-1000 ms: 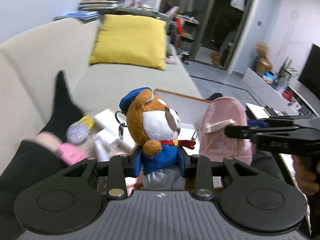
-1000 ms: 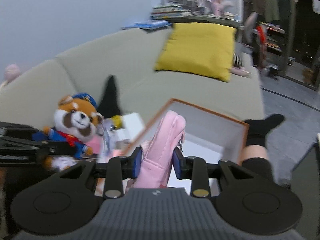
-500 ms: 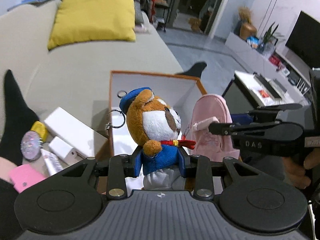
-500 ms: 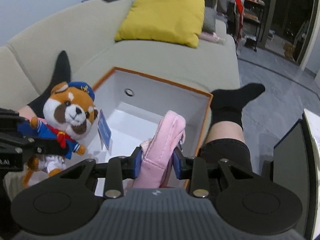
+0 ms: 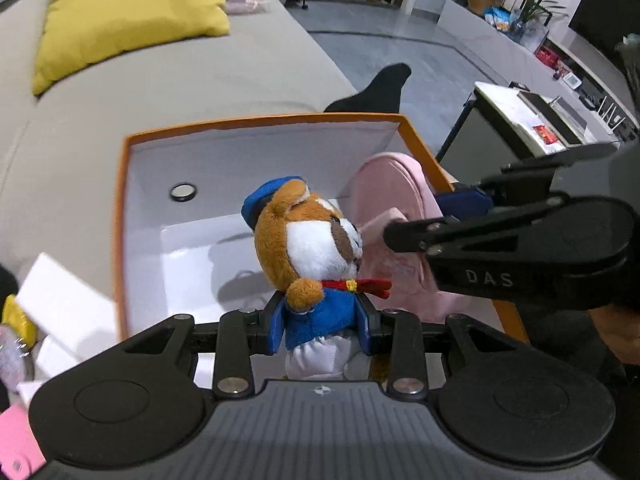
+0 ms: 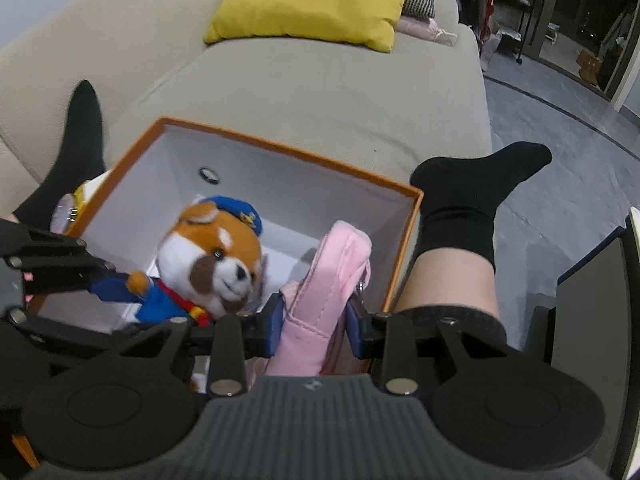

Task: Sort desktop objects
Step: 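Carry the plush with the left gripper while right carries backpack over the orange box, then lower and release the plush with the left gripper while right releases the backpack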

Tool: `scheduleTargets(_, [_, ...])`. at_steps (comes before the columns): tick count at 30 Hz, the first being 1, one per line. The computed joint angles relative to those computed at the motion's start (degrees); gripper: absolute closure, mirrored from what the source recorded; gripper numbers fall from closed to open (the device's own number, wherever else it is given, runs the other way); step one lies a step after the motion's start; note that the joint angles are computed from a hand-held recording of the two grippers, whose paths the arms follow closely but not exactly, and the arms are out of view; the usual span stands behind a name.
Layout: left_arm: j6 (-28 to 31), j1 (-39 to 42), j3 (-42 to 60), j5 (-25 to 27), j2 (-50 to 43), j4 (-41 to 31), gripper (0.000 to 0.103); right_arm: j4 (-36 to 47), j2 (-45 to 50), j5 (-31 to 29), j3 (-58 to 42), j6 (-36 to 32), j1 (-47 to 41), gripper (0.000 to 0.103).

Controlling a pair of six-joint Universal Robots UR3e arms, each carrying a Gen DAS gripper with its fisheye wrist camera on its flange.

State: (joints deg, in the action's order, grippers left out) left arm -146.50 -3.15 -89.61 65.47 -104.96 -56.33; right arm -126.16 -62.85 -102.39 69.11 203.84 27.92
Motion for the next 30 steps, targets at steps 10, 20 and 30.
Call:
scheduleTargets(10, [0.11,-2.48,5.35,1.97,-8.32,4.31,0.063,7.05,6.49,1.95,-10.81,-2.54,-2.15,0.061])
scheduleTargets(20, [0.24,-3.69,4.83,4.29,-10.53,6.88,0.063,4.2,4.52,-1.0,-8.52,-4.6,-1.26,0.043])
scheduleTargets(30, [4.44,-0.86,0.58,0.33,-6.07,6.06,0.055,2.71,-0.08,-0.23,-2.1,-7.6,-2.01,0.072])
